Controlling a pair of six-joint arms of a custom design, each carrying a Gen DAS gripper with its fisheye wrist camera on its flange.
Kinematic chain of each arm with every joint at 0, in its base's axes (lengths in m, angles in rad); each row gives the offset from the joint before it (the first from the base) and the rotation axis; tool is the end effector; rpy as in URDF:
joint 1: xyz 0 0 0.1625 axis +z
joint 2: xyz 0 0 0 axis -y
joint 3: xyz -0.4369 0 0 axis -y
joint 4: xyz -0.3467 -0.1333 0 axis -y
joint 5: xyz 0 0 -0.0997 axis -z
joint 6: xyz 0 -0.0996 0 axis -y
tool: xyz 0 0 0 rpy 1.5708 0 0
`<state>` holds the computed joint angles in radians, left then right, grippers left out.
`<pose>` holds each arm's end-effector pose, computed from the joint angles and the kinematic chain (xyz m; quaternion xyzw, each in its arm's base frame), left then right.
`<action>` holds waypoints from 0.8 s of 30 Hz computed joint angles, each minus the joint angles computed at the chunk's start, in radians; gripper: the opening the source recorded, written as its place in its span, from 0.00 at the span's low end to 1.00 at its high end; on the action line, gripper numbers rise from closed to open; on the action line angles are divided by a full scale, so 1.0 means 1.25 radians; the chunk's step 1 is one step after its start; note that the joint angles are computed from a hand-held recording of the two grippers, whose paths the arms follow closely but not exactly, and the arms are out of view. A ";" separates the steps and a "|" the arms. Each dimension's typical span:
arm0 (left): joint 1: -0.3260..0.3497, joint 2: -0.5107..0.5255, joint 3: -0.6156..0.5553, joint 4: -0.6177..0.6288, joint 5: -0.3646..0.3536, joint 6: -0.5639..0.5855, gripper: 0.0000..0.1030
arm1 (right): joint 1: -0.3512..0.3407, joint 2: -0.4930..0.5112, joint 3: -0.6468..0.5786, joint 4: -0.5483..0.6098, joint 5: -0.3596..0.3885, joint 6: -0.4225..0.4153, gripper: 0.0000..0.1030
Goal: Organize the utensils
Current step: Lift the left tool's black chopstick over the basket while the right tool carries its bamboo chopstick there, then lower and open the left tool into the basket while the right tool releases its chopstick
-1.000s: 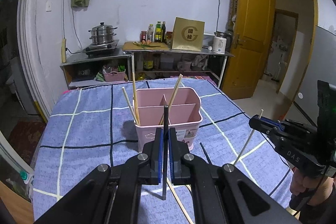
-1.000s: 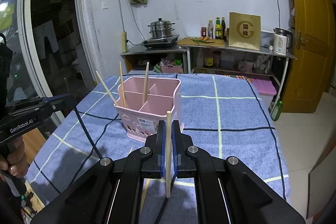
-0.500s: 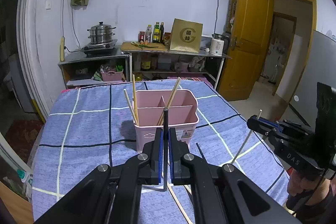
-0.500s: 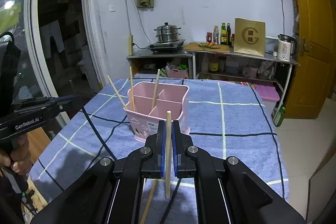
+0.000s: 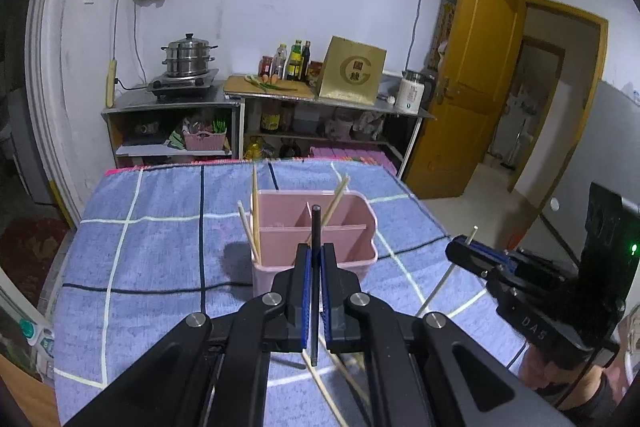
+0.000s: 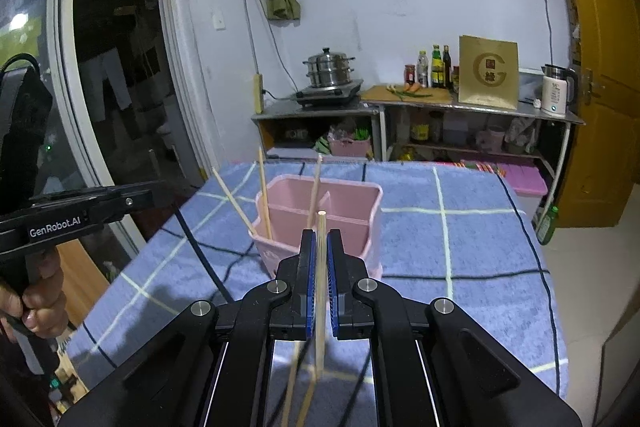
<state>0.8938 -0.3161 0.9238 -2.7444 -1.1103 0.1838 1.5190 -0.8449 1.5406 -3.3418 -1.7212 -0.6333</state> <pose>-0.3827 -0.7596 0.0785 0.3322 0.8762 -0.3171 0.1462 0.0825 -0.6954 0.3079 0.2087 -0.8316 0.4593 0.2323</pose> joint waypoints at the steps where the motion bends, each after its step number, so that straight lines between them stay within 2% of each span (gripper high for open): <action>1: 0.000 0.003 -0.011 0.004 -0.002 0.000 0.04 | 0.002 0.002 -0.007 0.000 0.004 0.001 0.05; 9: -0.007 0.029 -0.122 0.009 -0.035 0.014 0.04 | 0.026 0.033 -0.090 0.014 0.041 0.004 0.05; 14: -0.003 0.067 -0.230 0.025 -0.051 0.019 0.04 | 0.036 0.060 -0.152 0.023 0.062 0.020 0.05; 24: 0.029 0.191 -0.493 0.127 -0.079 0.015 0.04 | 0.034 0.118 -0.248 0.019 0.104 0.038 0.05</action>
